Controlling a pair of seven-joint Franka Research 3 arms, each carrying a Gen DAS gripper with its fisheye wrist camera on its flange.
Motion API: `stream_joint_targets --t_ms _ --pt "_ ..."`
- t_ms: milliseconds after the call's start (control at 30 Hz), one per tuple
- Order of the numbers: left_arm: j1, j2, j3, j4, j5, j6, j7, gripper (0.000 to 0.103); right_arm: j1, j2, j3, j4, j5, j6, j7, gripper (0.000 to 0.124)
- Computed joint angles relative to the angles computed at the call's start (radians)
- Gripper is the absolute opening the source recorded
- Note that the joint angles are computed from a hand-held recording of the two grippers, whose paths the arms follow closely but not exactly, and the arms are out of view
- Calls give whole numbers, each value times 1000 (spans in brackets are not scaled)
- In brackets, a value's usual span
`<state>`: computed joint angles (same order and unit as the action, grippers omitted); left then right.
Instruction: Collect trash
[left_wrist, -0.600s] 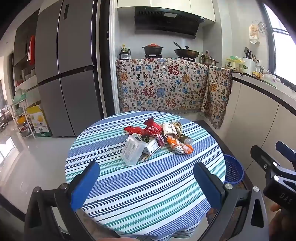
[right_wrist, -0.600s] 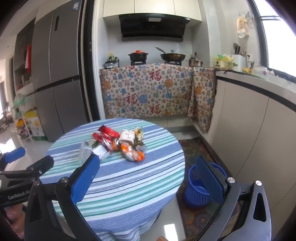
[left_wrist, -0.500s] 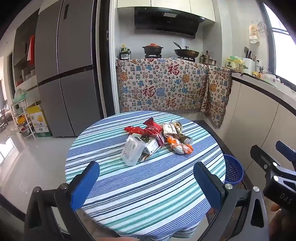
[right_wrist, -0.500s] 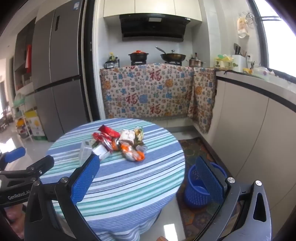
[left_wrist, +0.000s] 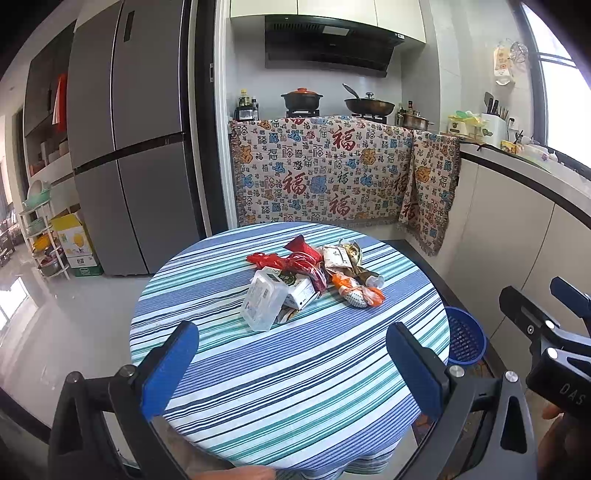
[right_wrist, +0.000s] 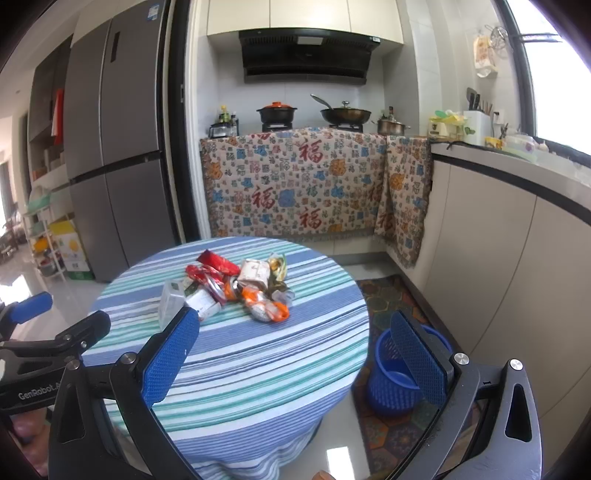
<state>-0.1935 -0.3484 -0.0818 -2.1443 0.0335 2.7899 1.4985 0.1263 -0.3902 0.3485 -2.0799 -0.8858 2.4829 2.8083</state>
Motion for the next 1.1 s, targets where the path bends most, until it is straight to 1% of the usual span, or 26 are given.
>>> stream_joint_targets --t_ms 67,167,467,600,1100 --pt "-14 -8 18 -13 -21 5 26 103 0 -1 0 -1 -1 1 2 103" --pt "-21 0 18 -3 -36 2 35 103 4 7 4 18 5 -14 -4 103" --pt "-25 0 17 -3 -57 -1 58 103 7 -7 -3 3 7 -9 -7 103" --pt "-19 -2 10 -8 -49 4 57 103 2 -9 -3 2 10 -6 -11 103" --pt "-40 -3 25 -9 -94 3 93 103 -8 -12 5 3 15 -4 -16 103"
